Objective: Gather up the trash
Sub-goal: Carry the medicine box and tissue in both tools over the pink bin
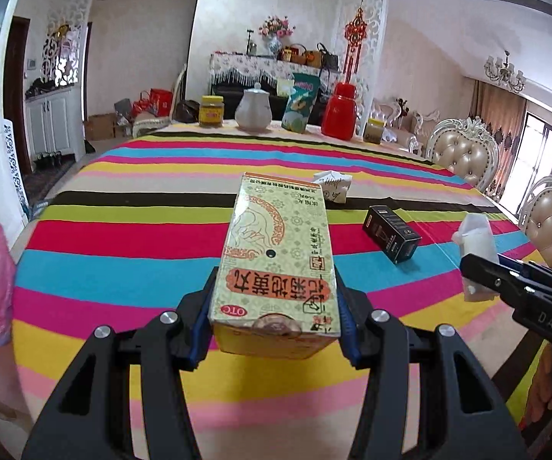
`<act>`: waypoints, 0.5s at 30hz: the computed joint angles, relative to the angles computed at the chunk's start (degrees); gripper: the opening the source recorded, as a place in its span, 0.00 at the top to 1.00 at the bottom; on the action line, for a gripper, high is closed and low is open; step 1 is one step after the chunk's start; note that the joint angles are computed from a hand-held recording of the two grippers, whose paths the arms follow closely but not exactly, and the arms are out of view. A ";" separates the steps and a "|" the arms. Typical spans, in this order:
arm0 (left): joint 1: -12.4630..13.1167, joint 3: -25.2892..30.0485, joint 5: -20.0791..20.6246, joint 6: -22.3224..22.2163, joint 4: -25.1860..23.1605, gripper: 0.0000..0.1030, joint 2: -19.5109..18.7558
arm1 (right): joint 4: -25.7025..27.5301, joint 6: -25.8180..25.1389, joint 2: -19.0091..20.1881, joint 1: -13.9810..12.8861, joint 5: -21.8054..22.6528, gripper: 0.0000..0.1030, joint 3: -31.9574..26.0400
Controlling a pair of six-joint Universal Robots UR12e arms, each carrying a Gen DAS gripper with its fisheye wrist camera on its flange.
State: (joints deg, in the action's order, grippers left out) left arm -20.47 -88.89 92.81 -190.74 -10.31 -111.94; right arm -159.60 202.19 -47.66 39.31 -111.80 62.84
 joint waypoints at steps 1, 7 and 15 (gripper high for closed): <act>0.00 -0.56 0.08 0.19 0.47 0.50 0.39 | -0.14 -0.12 0.03 0.24 0.23 0.64 -0.03; -0.29 -5.33 2.22 1.70 4.92 0.50 3.41 | -0.77 -1.53 0.58 1.82 0.96 0.64 -0.74; 0.00 -9.48 5.29 2.91 7.97 0.50 5.93 | -3.63 -5.02 2.11 2.93 3.17 0.64 -2.98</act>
State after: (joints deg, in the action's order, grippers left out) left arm -20.47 -98.36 98.10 -187.83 -2.34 -106.01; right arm -163.23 197.17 -45.56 42.25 -108.62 59.86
